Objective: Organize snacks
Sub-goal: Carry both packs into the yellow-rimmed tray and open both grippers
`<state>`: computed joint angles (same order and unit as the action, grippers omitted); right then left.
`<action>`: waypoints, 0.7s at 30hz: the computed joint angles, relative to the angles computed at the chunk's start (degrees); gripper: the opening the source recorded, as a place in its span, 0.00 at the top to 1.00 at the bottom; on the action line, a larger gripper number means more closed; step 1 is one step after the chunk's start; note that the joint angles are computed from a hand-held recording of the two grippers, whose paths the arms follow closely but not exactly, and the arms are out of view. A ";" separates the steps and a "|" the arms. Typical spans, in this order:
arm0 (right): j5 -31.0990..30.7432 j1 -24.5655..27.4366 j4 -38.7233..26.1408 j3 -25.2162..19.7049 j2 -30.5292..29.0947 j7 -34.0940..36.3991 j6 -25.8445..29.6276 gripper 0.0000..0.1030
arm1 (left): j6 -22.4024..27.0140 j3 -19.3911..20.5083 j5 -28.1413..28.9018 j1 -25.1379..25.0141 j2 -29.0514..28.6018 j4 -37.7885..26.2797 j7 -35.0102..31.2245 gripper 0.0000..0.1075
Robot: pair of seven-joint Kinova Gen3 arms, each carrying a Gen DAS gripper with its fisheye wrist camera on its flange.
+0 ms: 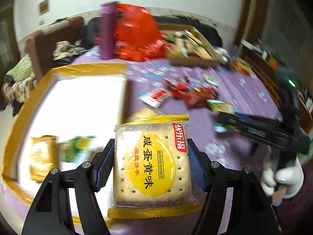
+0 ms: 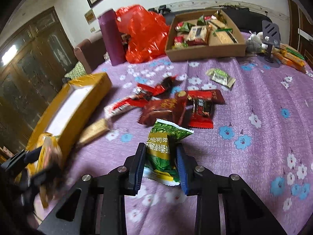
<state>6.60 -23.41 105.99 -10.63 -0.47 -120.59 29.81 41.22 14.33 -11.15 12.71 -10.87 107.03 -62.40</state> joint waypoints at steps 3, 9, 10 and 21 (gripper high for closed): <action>-1.80 -0.46 -1.10 -0.48 -1.31 1.64 0.66 0.70 | -0.81 -4.24 2.35 -1.69 -1.77 1.31 -2.60 0.36; -4.41 -3.29 -8.69 -2.36 0.72 6.31 4.53 0.70 | -0.62 -10.79 7.41 -6.45 -1.40 0.18 -10.45 0.36; -5.25 -3.91 -10.35 -2.59 1.73 7.32 5.26 0.70 | -0.56 -11.66 8.36 -7.20 -0.74 -0.27 -11.70 0.36; -2.70 -15.72 -30.69 -1.26 18.50 6.58 14.93 0.70 | 2.08 -17.17 21.48 -15.12 7.25 -4.61 -23.45 0.36</action>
<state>3.90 -39.13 75.30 -11.89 18.03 -114.01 44.74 43.30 -2.84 10.33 -2.42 -3.63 102.42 -85.85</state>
